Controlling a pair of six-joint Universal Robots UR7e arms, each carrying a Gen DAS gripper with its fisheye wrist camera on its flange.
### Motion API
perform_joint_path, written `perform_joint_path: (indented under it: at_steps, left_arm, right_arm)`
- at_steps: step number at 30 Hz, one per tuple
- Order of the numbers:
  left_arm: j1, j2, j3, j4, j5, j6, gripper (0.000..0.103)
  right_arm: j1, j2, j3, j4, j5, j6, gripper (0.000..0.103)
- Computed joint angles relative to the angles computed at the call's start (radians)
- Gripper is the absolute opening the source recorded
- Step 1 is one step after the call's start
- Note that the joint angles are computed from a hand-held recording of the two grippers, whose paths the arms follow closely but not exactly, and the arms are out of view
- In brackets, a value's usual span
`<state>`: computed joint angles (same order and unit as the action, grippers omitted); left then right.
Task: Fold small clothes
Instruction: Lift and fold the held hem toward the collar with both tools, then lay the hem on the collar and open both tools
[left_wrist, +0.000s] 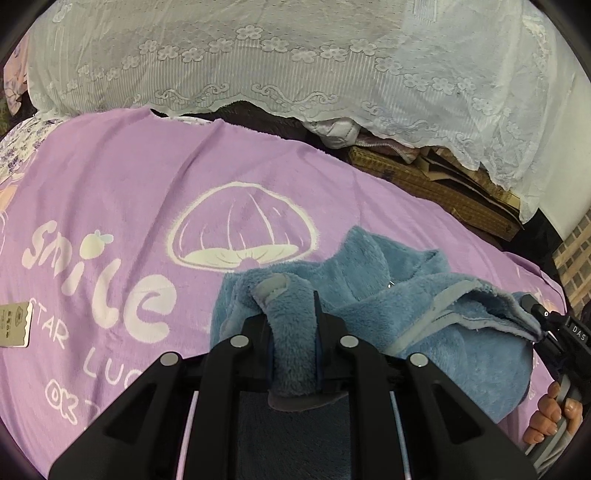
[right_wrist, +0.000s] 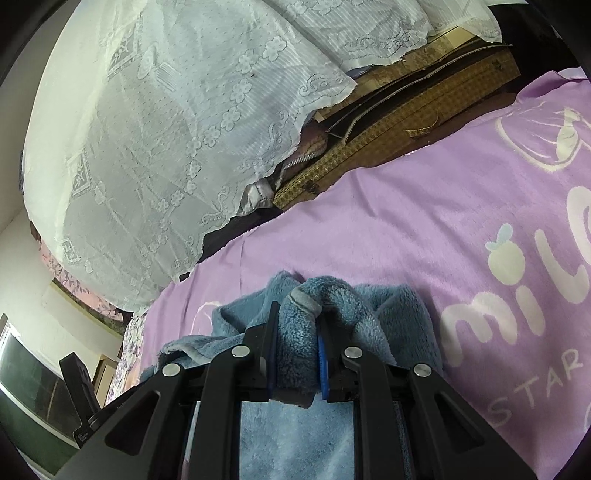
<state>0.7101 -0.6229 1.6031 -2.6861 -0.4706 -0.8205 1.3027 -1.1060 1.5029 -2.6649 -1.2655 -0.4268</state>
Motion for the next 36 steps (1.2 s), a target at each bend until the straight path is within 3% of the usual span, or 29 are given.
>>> perform_joint_path:
  at_steps: [21, 36]
  left_arm:
    - [0.034, 0.071, -0.116, 0.061, 0.073, 0.039, 0.014]
    - [0.097, 0.098, -0.170, 0.076, 0.015, 0.014, 0.018]
  right_arm:
    - [0.012, 0.071, -0.077, -0.022, -0.032, 0.041, 0.017]
    - [0.008, 0.153, -0.166, 0.004, -0.073, 0.079, 0.017]
